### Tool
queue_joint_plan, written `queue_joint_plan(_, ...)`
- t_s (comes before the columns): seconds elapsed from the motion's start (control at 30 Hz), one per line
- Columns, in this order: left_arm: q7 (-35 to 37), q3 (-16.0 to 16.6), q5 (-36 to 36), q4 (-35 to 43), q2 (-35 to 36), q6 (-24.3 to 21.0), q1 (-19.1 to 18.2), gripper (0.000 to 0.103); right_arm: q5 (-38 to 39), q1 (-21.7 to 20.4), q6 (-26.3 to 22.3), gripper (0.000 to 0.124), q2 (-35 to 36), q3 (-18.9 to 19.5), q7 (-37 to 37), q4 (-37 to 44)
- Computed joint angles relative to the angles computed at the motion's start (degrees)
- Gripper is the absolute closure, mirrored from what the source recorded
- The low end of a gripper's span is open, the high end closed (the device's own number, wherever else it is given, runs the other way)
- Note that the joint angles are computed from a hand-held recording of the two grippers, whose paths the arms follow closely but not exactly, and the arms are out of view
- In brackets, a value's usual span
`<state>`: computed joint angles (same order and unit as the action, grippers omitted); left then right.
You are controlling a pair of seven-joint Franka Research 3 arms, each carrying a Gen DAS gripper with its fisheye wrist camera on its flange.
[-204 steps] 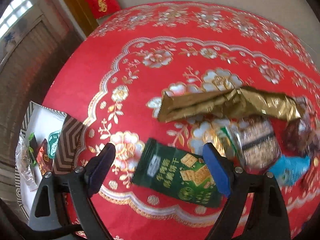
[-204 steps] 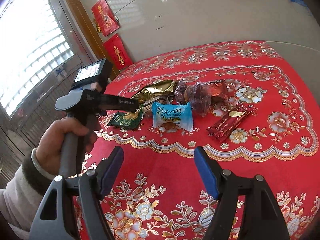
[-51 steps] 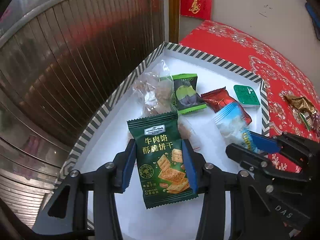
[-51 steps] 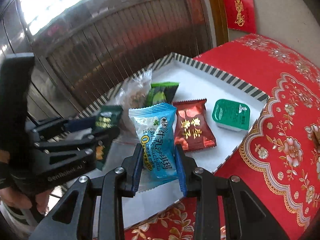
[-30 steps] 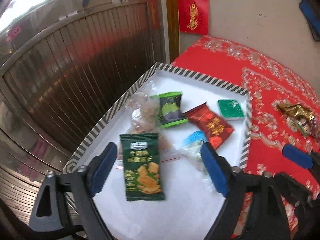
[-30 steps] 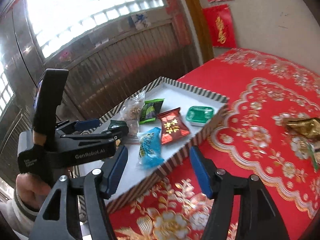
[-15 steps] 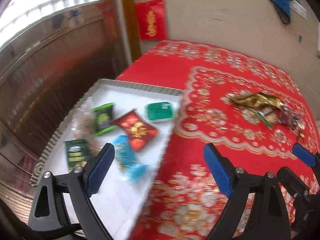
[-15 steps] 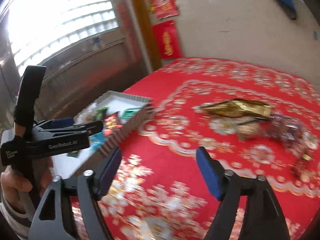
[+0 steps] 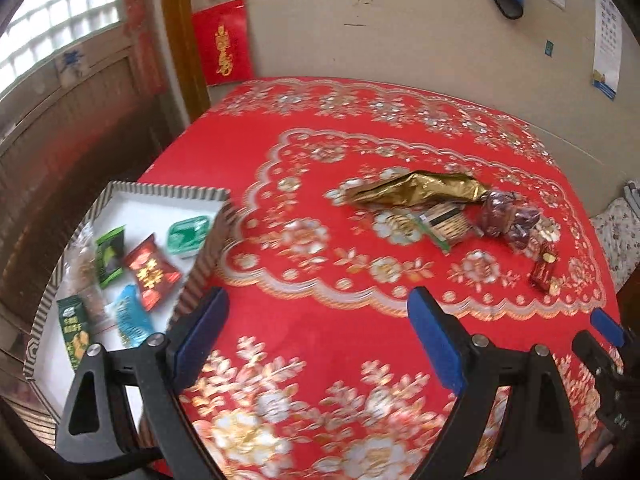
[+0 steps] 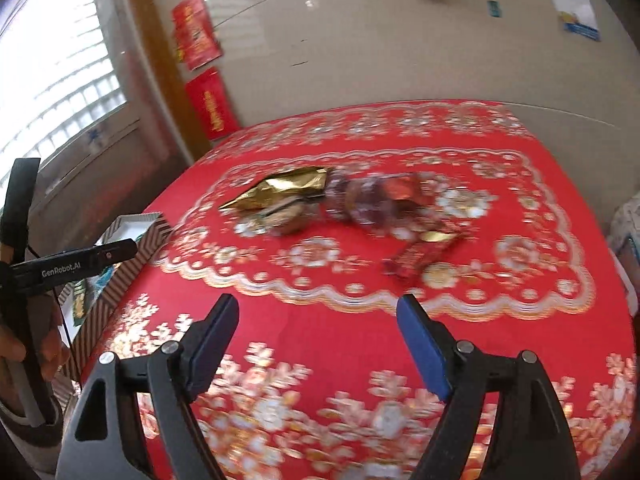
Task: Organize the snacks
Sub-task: 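Move both tools back toward the gold foil bar and nut packet, then grasp the gold foil bar with the left tool while the right tool grasps the nut packet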
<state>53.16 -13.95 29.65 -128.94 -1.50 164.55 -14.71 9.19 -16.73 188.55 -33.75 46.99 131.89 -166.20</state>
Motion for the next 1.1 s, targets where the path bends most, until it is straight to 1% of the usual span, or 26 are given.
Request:
queue_joint_plan(0.1,2.5,-0.5,-4.0,2.9,2.4,-1.2,-0.9,0.012,0.4,1.8,0.9,0.043,-0.8,-2.4,-0.4,-1.7)
queue_joint_plan(0.13,4.7,-0.8,-6.7,4.5,3.6,-2.1,-1.3,0.012,0.5,2.0,1.2,0.043,-0.7,-2.7,-0.7,-1.8)
queue_joint_plan(0.2,7.0,-1.0,-8.8,6.5,5.2,-2.1,-1.7,0.012,1.1,2.6,2.0,0.043,-0.4,-3.8,-1.4,-2.3)
queue_joint_plan(0.27,6.2,-0.6,-6.0,10.3,7.8,-4.1,-2.6,0.012,2.0,3.7,3.7,0.043,0.5,-5.4,-2.4,-3.0)
queue_joint_plan(0.33,7.8,-0.6,-5.6,14.4,10.8,-5.9,-3.3,0.012,3.1,5.0,5.8,0.043,2.1,-7.1,-3.8,-3.3)
queue_joint_plan(0.37,8.6,-0.6,-5.5,16.1,12.0,-6.7,-3.5,0.012,3.5,5.3,6.0,0.043,2.7,-7.6,-4.5,-3.2)
queue_joint_plan(0.43,13.4,-1.3,-7.0,20.7,15.5,-8.7,-3.6,0.012,4.5,5.2,5.8,0.043,3.6,-8.0,-6.2,-2.5)
queue_joint_plan(0.5,17.4,-1.9,-9.5,24.5,18.4,-11.1,-3.5,0.012,4.8,6.8,6.7,0.043,5.8,-10.4,-8.1,-1.4)
queue_joint_plan(0.57,20.9,-2.3,-11.7,29.1,22.0,-12.9,-3.5,0.012,5.3,7.5,7.6,0.043,7.5,-11.4,-9.9,-0.2)
queue_joint_plan(0.67,23.5,-1.5,-11.4,33.7,25.7,-14.2,-4.9,0.012,6.2,7.6,7.8,0.043,10.0,-11.7,-12.7,1.9)
queue_joint_plan(0.7,25.1,-1.6,-11.3,35.0,26.8,-14.3,-5.1,0.012,6.7,7.5,7.9,0.043,10.8,-11.8,-13.6,2.5)
queue_joint_plan(0.8,30.0,-1.6,-11.3,39.6,30.1,-16.7,-6.0,0.012,7.9,8.5,7.9,0.043,12.7,-12.8,-15.9,3.7)
queue_joint_plan(0.87,35.7,-3.9,-14.9,41.5,31.7,-17.6,-4.4,0.012,9.0,9.0,7.5,0.043,13.7,-13.4,-17.1,4.2)
queue_joint_plan(0.9,37.6,-4.5,-16.3,42.5,32.4,-18.1,-4.2,0.012,9.5,9.5,7.6,0.043,14.1,-13.9,-17.7,4.4)
queue_joint_plan(0.97,39.7,-4.7,-18.1,44.1,33.7,-18.9,-4.4,0.012,10.2,11.2,7.9,0.043,15.4,-15.7,-18.7,4.8)
queue_joint_plan(1.03,41.6,-4.6,-19.4,47.5,35.9,-21.9,-5.2,0.012,11.0,12.3,8.0,0.043,16.5,-16.8,-19.9,5.5)
queue_joint_plan(1.1,42.3,-3.8,-19.6,49.5,37.3,-23.2,-6.2,0.012,12.0,13.2,7.9,0.043,17.2,-17.3,-21.2,6.1)
